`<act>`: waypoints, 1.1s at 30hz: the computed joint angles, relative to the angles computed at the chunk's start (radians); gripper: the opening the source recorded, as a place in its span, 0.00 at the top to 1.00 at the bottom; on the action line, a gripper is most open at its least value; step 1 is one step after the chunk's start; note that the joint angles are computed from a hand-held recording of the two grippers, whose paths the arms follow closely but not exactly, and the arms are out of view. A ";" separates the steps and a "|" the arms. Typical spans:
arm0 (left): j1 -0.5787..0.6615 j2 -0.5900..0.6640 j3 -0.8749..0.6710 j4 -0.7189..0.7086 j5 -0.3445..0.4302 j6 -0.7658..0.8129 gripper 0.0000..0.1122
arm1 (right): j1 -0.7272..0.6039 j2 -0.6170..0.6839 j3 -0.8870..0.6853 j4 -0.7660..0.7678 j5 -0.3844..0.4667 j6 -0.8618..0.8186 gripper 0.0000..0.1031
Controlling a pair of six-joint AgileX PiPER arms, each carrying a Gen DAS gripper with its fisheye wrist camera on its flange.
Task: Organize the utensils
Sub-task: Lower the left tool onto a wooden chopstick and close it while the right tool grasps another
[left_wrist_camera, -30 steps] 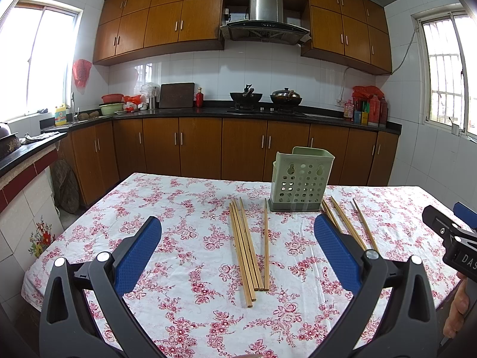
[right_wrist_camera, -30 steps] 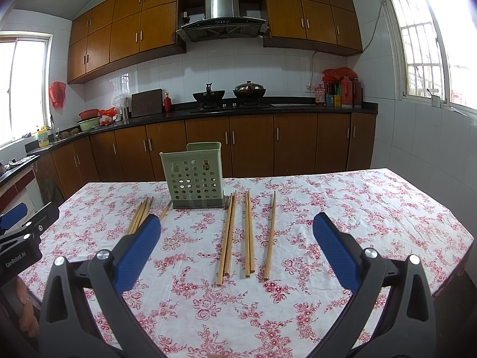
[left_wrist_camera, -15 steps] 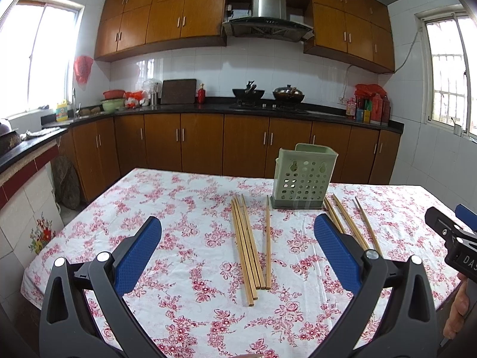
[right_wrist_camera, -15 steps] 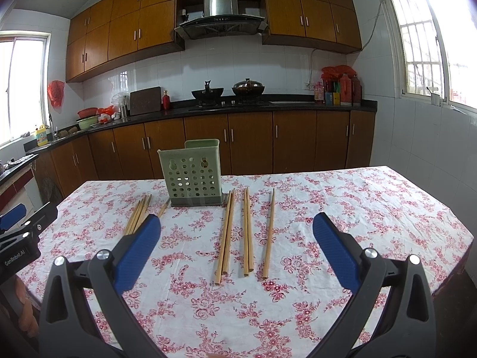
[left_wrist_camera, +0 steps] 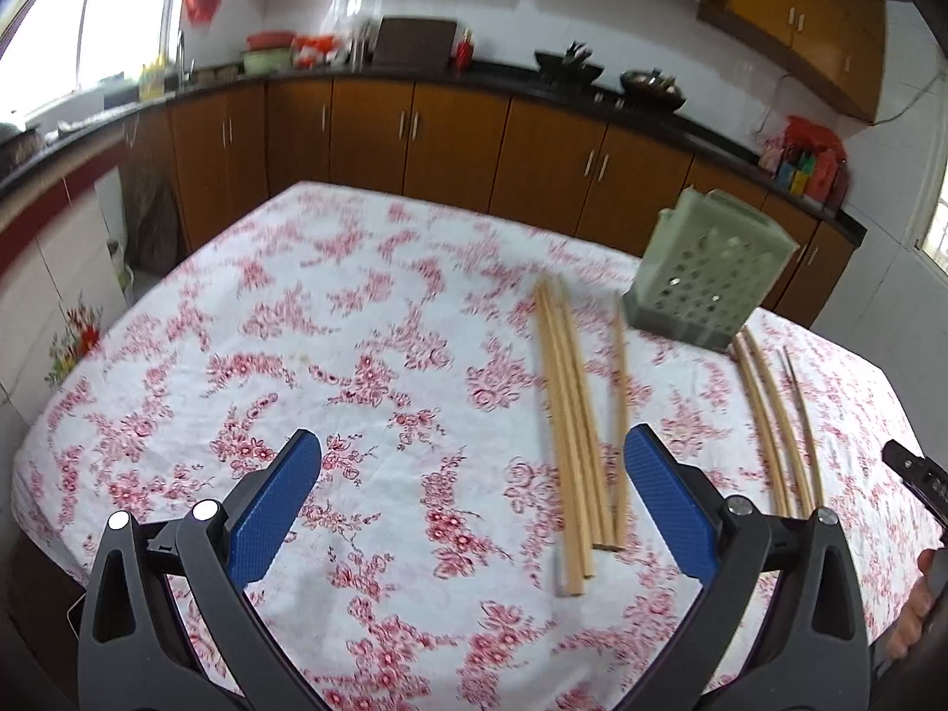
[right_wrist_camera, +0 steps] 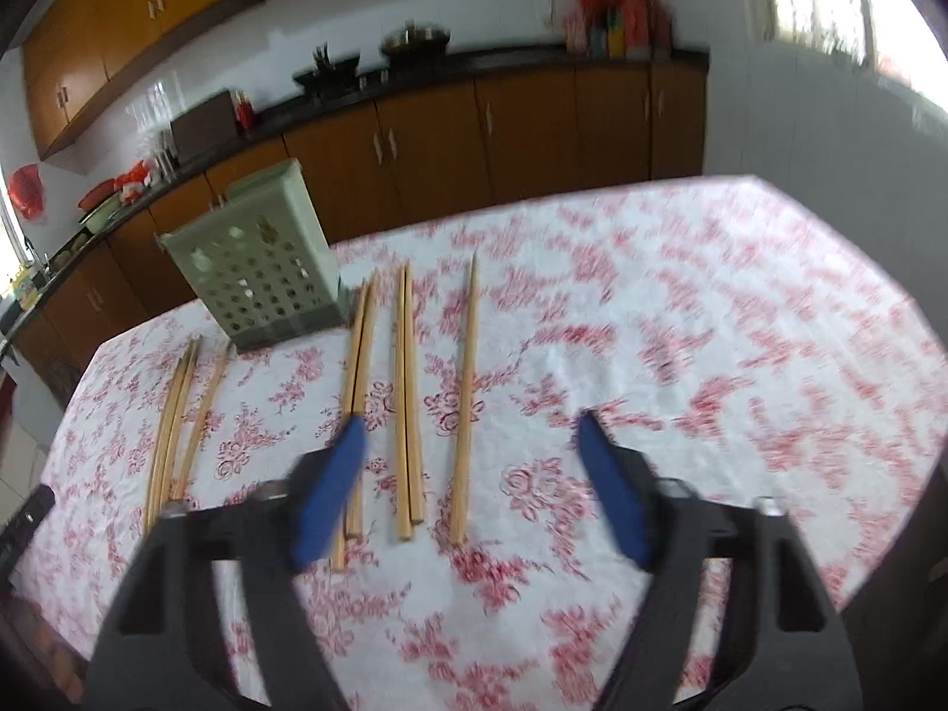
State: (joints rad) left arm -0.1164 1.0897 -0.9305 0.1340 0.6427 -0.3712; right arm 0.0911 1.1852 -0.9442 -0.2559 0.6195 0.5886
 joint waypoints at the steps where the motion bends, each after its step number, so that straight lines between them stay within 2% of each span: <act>1: 0.014 0.016 -0.007 -0.023 0.001 0.025 0.10 | -0.029 0.049 -0.031 0.073 0.005 -0.075 0.50; 2: 0.028 0.033 -0.013 -0.051 0.000 0.056 0.13 | -0.043 0.092 -0.058 0.107 0.012 -0.113 0.58; 3: 0.030 0.047 -0.021 -0.062 0.002 0.066 0.16 | -0.049 0.124 -0.072 0.120 0.006 -0.131 0.60; 5: 0.033 0.077 -0.036 -0.088 0.011 0.097 0.29 | -0.033 0.205 -0.118 0.092 0.015 -0.125 0.67; 9: 0.032 0.144 -0.068 -0.172 0.029 0.190 0.38 | -0.030 0.306 -0.175 0.094 0.025 -0.150 0.69; 12: 0.007 0.183 -0.085 -0.177 0.032 0.208 0.43 | -0.025 0.353 -0.206 0.063 0.046 -0.135 0.69; 13: -0.002 0.196 -0.092 -0.176 0.036 0.213 0.45 | -0.019 0.371 -0.211 0.047 0.048 -0.120 0.73; 17: -0.038 0.245 -0.118 -0.151 0.047 0.215 0.55 | -0.005 0.363 -0.185 -0.035 0.024 -0.069 0.84; 23: -0.071 0.298 -0.141 -0.139 0.066 0.229 0.71 | -0.019 0.357 -0.170 -0.023 0.005 -0.091 0.84; 27: -0.071 0.309 -0.136 -0.146 0.056 0.237 0.76 | -0.016 0.354 -0.157 -0.039 -0.005 -0.079 0.84; 29: -0.085 0.321 -0.140 -0.091 0.054 0.189 0.88 | -0.015 0.362 -0.162 -0.046 -0.008 -0.080 0.84; 30: -0.089 0.330 -0.144 -0.071 0.048 0.179 0.89 | -0.014 0.366 -0.166 -0.050 -0.008 -0.082 0.84; 31: -0.088 0.339 -0.150 -0.061 0.045 0.175 0.93 | -0.012 0.374 -0.176 -0.055 -0.006 -0.081 0.84; 33: -0.077 0.379 -0.191 -0.052 0.048 0.178 0.93 | -0.021 0.396 -0.198 -0.050 -0.011 -0.100 0.89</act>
